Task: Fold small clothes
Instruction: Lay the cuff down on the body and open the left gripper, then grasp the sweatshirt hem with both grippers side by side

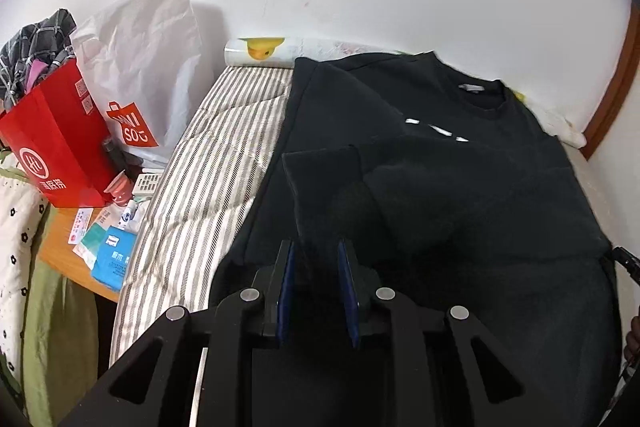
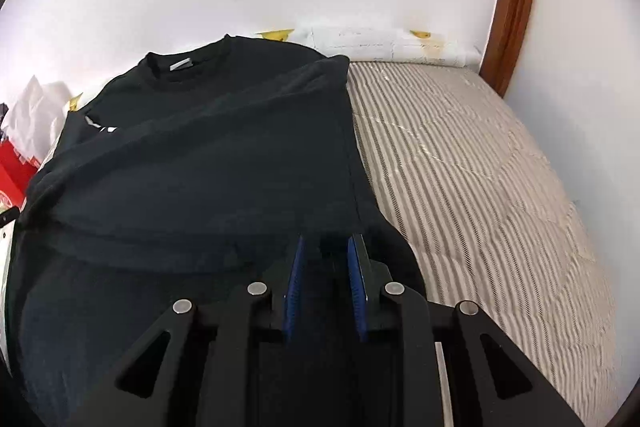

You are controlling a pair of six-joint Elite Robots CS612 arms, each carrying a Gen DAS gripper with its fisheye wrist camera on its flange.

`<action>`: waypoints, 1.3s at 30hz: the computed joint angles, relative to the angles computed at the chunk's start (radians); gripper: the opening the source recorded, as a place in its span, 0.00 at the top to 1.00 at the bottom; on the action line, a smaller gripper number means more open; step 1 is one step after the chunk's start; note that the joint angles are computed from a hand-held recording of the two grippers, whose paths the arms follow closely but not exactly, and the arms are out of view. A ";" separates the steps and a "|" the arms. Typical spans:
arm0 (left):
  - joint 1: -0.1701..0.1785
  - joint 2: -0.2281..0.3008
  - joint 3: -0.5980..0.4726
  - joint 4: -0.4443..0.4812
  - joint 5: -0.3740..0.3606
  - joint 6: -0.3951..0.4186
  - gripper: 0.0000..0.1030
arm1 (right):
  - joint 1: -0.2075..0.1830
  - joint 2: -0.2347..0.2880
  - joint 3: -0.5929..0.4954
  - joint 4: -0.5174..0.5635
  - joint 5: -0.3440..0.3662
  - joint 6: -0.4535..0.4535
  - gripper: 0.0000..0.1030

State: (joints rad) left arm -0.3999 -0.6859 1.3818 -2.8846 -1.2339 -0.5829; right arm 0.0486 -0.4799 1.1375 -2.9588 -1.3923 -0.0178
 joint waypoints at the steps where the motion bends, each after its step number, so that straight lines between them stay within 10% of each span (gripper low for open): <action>1: -0.003 -0.007 0.011 -0.014 -0.003 0.000 0.80 | -0.001 -0.012 0.021 -0.014 -0.007 0.000 0.78; 22: -0.088 -0.130 0.224 -0.086 -0.041 -0.074 0.75 | -0.058 -0.181 0.390 -0.231 0.040 0.013 0.69; 39: -0.126 -0.182 0.384 -0.159 0.005 -0.139 0.36 | -0.082 -0.204 0.542 -0.322 0.068 0.003 0.45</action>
